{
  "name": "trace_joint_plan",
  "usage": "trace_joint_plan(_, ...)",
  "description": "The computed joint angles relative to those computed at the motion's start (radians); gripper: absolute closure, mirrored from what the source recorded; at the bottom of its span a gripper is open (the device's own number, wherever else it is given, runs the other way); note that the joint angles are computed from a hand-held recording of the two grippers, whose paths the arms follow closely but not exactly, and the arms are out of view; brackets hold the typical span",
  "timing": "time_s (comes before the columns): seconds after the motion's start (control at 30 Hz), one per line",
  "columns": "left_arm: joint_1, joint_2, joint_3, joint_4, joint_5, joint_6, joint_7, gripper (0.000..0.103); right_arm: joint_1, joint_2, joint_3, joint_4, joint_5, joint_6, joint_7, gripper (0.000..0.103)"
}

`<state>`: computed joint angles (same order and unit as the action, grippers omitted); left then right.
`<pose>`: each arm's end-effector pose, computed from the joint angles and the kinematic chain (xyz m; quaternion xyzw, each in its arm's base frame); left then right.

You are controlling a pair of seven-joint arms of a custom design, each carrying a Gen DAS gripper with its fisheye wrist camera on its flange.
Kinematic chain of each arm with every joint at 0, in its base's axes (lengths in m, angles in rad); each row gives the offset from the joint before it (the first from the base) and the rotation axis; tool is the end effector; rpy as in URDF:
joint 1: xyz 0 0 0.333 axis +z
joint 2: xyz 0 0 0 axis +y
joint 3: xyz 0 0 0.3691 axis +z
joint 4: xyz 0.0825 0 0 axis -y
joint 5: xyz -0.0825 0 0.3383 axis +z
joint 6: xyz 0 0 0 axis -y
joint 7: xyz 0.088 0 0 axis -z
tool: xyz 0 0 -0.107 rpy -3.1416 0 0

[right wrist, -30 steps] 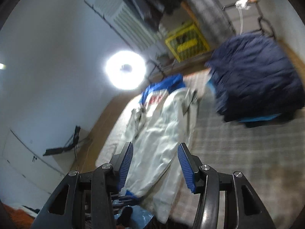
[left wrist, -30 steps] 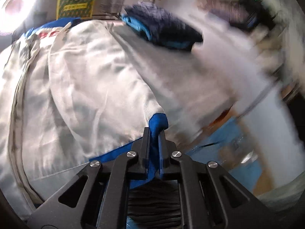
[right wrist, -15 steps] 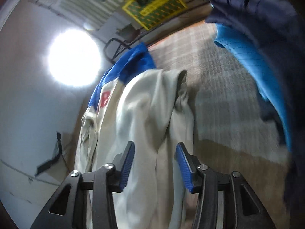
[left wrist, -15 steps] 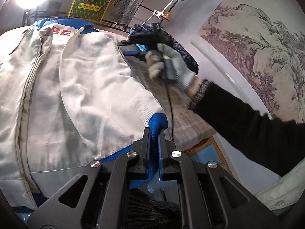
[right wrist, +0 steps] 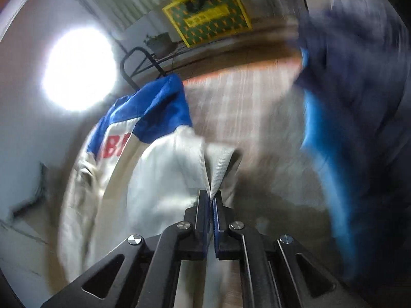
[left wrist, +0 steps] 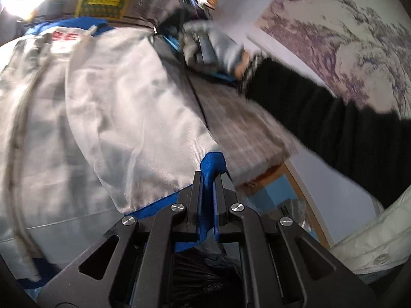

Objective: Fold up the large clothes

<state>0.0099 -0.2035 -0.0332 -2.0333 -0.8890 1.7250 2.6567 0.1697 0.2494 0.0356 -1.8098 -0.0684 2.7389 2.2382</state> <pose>0.4377 -0.0835 0.6211 0.2929 -0.8587 0.3926 0.1504 0.6306 0.1313 0.5566 -0.5158 0.7890 -0.1320 0.3067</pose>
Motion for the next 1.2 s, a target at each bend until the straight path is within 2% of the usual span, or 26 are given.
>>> trace_joint_plan(0.03,-0.009,0.000,-0.011,-0.012,0.006,-0.001,0.009,0.099,0.030,-0.008,-0.035,0.029,-0.087,-0.052,0.028,0.103)
trace_joint_plan(0.07,-0.019,0.000,-0.021,-0.025,0.011,0.004,0.017,0.099,0.036,-0.013,-0.042,0.047,-0.128,-0.085,0.021,0.103)
trace_joint_plan(0.13,-0.036,0.000,-0.039,-0.050,0.016,0.026,0.035,0.099,0.033,-0.009,-0.037,0.070,-0.145,-0.122,0.008,0.103)
trace_joint_plan(0.23,-0.056,0.015,-0.056,-0.073,0.027,0.051,0.029,0.099,0.061,0.036,-0.060,0.140,-0.243,-0.229,0.043,0.103)
trace_joint_plan(0.4,-0.062,0.010,-0.056,-0.086,0.077,0.051,0.020,0.099,0.057,0.088,-0.059,0.177,-0.266,-0.295,0.055,0.102)
trace_joint_plan(0.47,-0.059,-0.001,-0.049,-0.080,0.098,0.046,0.024,0.099,0.044,0.081,-0.046,0.159,-0.243,-0.282,0.037,0.097)
trace_joint_plan(0.57,-0.042,0.000,-0.025,-0.046,0.117,0.027,0.032,0.089,0.038,0.042,-0.040,0.130,-0.219,-0.282,0.036,0.072)
trace_joint_plan(0.7,0.002,0.033,0.012,0.028,0.121,-0.004,0.038,0.088,0.019,-0.049,-0.008,0.077,-0.142,-0.217,-0.027,0.072)
trace_joint_plan(0.87,0.048,0.122,0.013,0.156,0.111,0.047,-0.008,0.088,0.007,-0.068,0.015,0.125,-0.018,-0.157,-0.118,0.071)
trace_joint_plan(1.03,0.077,0.227,-0.003,0.274,0.071,0.159,-0.055,0.087,-0.036,0.025,0.062,0.215,0.218,-0.027,-0.190,0.071)
trace_joint_plan(1.2,0.125,0.325,-0.019,0.382,0.040,0.180,-0.121,0.088,-0.069,0.206,0.100,0.382,0.319,0.039,-0.169,0.069)
